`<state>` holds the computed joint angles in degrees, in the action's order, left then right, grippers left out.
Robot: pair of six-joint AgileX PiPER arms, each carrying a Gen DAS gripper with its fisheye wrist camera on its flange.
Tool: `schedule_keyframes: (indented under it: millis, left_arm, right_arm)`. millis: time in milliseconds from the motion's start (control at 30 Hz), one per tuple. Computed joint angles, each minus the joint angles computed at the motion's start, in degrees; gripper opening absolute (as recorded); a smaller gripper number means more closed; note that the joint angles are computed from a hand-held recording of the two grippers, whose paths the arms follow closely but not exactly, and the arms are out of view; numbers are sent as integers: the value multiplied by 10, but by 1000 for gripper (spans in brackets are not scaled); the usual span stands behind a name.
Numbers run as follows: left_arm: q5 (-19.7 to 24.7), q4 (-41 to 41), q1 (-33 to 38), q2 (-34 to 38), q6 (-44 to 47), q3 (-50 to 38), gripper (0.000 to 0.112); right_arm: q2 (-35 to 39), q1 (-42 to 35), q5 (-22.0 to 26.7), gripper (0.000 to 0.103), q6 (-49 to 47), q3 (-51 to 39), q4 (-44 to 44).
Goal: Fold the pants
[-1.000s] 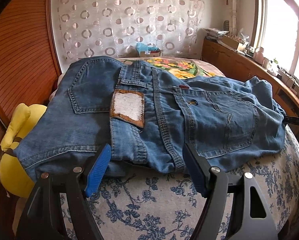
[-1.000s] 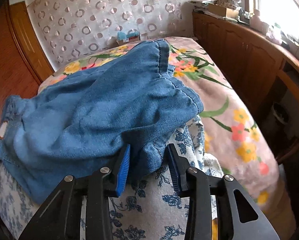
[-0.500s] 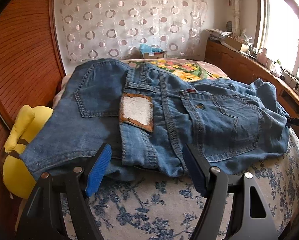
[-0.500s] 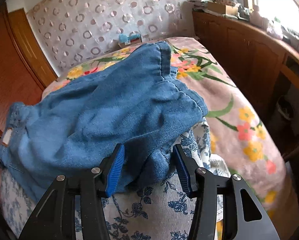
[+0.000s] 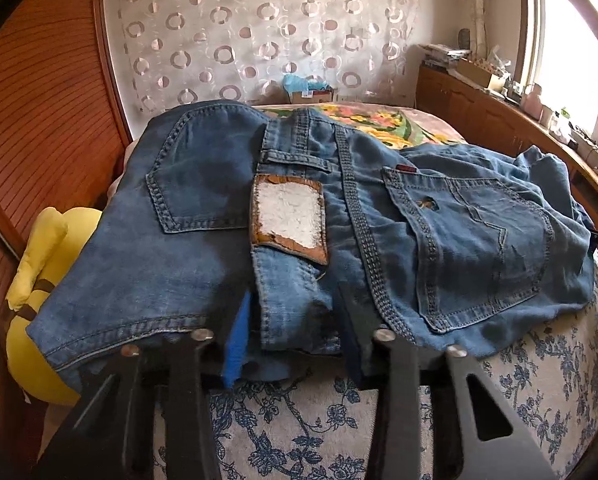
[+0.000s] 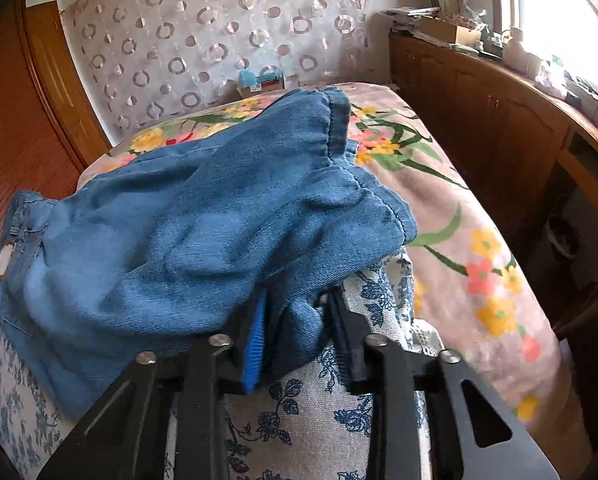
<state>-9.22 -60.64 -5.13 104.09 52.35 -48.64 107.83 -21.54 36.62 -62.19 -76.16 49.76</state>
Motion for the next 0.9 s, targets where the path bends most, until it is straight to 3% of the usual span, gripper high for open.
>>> schedule_keyframes:
  millis: [33,67,167,233,533,900]
  left_arm:
    - [-6,-20,-5,-4,20,1,15]
    - [-20,-39,-13,-12,38,6,10]
    - [-14,-48,-16,-32,52,11,5]
    - [-21,-90,-25,-47,95,14,4]
    - [-45,-86,-49,-165,72,84,4]
    - [-87,-188,-107,-339,134,205,4]
  right_arm:
    - [-1,1,0,17,-2,-1,-3]
    - [-4,3,-3,16,-5,-1,-4]
    - [-13,-3,-9,15,-38,2,18]
    - [-21,-11,-10,15,-63,7,37]
    - [-95,-59,-2,14,-210,90,145]
    - [-188,-204,111,14,-394,230,231]
